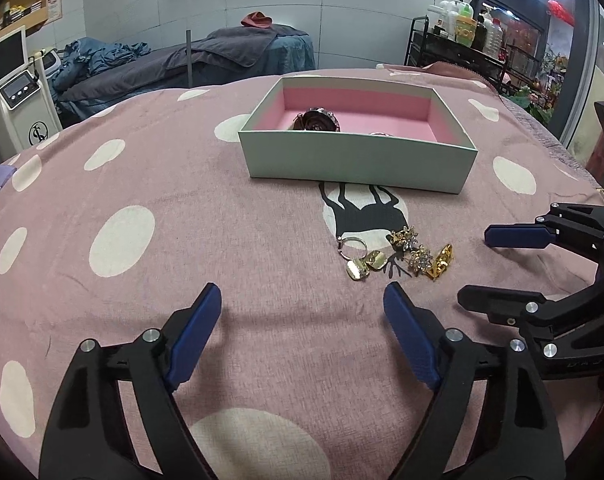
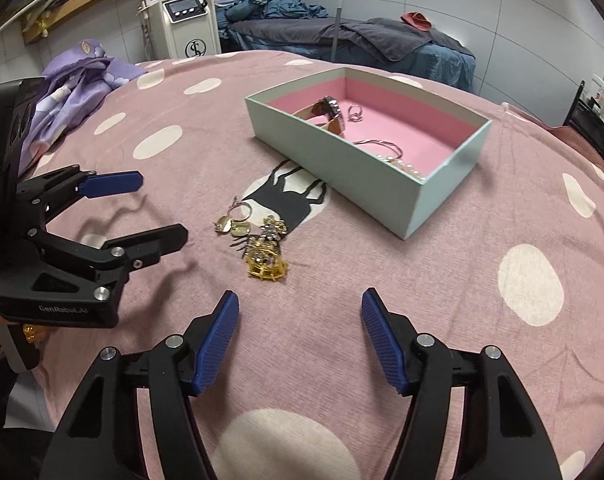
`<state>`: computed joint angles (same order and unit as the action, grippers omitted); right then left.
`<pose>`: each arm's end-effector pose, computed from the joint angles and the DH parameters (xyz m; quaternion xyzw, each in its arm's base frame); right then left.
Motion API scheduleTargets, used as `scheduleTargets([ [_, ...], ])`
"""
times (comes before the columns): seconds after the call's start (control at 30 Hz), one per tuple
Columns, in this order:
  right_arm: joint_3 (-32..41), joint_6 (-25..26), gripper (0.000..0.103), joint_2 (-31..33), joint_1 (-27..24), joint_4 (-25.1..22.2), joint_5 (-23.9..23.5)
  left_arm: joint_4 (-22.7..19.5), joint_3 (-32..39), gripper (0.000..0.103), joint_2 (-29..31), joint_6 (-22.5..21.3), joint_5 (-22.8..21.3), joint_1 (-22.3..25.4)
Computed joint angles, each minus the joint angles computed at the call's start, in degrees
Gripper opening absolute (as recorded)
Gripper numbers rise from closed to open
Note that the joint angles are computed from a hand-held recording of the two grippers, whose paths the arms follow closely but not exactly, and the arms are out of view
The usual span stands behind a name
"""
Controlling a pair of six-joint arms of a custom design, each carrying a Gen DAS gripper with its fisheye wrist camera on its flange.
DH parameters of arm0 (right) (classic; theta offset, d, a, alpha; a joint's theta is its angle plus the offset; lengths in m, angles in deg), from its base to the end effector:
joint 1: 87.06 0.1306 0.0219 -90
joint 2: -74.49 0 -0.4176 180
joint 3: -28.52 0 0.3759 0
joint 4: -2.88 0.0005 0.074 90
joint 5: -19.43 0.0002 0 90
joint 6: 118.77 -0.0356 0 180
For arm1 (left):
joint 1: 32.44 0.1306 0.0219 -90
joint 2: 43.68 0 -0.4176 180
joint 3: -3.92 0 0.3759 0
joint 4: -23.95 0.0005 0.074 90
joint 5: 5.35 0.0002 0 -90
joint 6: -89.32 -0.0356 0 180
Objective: Organize jewelry
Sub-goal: 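Grasp the gold brooch with the right gripper while the left gripper grasps a gold earring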
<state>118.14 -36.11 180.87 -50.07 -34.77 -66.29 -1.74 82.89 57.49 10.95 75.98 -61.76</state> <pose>0.4517 0.3363 0.3337 -0.2324 0.9227 0.0823 0.2962 0.4592 -0.2523 0.3171 0.1163 0.9237 -0.0592 0.3603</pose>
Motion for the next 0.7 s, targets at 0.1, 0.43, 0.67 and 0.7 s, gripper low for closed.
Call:
scheduleTargets([
  [0.1, 1.53, -0.97, 0.052, 1.27, 0.27, -0.62, -0.89, -0.65, 0.35, 0.072, 0.4, -0.54, 0.24, -0.01],
  [0.43, 4.07, -2.45, 0.025, 3.47, 0.81, -1.83, 0.84, -1.84, 1.9, 0.055, 1.81, -2.32, 2.75, -0.47],
  [0.67, 3.29, -2.75, 0.023, 2.84, 0.45, -1.11, -0.31, -2.58, 3.76, 0.04, 3.61, -3.57, 3.64, -0.95],
  [0.7, 3.03, -2.88, 0.023, 2.62, 0.38, -0.97, -0.42, -2.66, 4.03, 0.036, 3.77, -3.82, 3.73, -0.97],
])
